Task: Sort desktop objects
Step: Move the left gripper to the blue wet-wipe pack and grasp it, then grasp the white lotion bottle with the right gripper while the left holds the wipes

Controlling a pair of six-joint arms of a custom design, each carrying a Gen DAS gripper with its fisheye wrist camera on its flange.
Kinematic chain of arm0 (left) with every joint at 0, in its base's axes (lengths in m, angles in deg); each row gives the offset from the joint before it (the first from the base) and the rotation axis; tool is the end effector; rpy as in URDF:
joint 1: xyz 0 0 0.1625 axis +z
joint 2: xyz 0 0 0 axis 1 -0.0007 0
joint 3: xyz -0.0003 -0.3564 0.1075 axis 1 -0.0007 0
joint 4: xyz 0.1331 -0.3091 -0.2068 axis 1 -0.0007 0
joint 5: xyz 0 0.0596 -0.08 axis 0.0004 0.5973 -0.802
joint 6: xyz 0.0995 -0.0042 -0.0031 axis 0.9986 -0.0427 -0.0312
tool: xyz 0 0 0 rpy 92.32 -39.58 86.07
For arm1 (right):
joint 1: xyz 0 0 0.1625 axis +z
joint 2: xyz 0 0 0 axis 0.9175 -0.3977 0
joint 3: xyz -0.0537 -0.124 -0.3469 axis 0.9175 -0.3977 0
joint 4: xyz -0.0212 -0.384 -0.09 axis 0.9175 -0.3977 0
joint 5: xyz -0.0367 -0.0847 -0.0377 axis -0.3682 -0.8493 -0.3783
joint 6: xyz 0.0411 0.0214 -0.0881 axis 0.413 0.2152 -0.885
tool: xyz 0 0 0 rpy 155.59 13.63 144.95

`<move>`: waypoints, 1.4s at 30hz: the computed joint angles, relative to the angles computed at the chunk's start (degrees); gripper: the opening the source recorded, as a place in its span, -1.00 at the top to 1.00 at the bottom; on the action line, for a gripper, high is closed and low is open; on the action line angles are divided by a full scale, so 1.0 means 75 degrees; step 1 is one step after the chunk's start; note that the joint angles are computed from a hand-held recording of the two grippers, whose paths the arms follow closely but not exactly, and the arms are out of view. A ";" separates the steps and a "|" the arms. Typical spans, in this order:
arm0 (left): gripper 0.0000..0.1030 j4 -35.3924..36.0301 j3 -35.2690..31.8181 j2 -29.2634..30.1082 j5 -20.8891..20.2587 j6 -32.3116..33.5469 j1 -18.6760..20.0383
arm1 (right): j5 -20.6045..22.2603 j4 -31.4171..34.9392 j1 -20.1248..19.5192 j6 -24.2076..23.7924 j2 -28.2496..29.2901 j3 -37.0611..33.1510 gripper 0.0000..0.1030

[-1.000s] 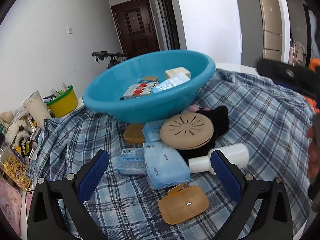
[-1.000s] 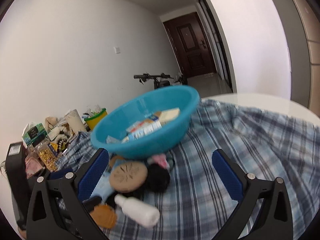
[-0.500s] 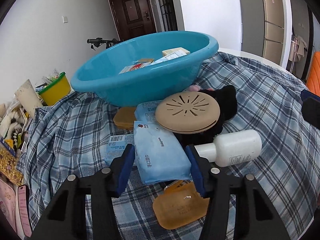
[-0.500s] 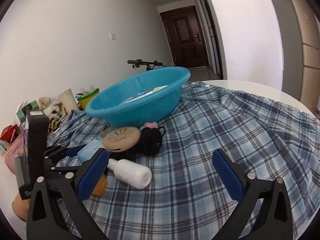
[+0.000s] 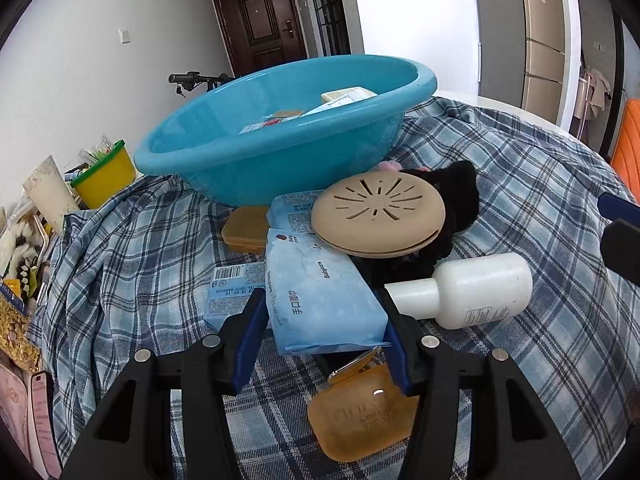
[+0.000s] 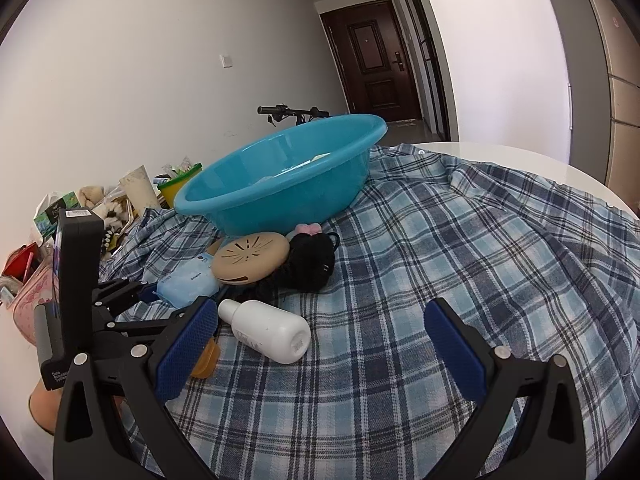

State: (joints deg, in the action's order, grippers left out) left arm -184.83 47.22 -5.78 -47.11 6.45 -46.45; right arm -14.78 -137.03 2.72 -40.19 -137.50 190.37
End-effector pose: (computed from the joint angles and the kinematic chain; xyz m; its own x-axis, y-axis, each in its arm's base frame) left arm -0.2609 -0.5299 -0.0920 -0.5069 0.4656 -0.7255 0.7881 0.5913 -0.1711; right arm -0.0185 -0.4371 0.2088 -0.8719 0.0110 0.4896 -0.4055 0.5444 -0.7343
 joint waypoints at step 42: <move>0.15 -0.1403 0.1358 -0.1360 -0.1237 0.0006 0.0405 | -0.2932 0.1360 0.1371 -0.0981 0.1652 -0.1658 -0.57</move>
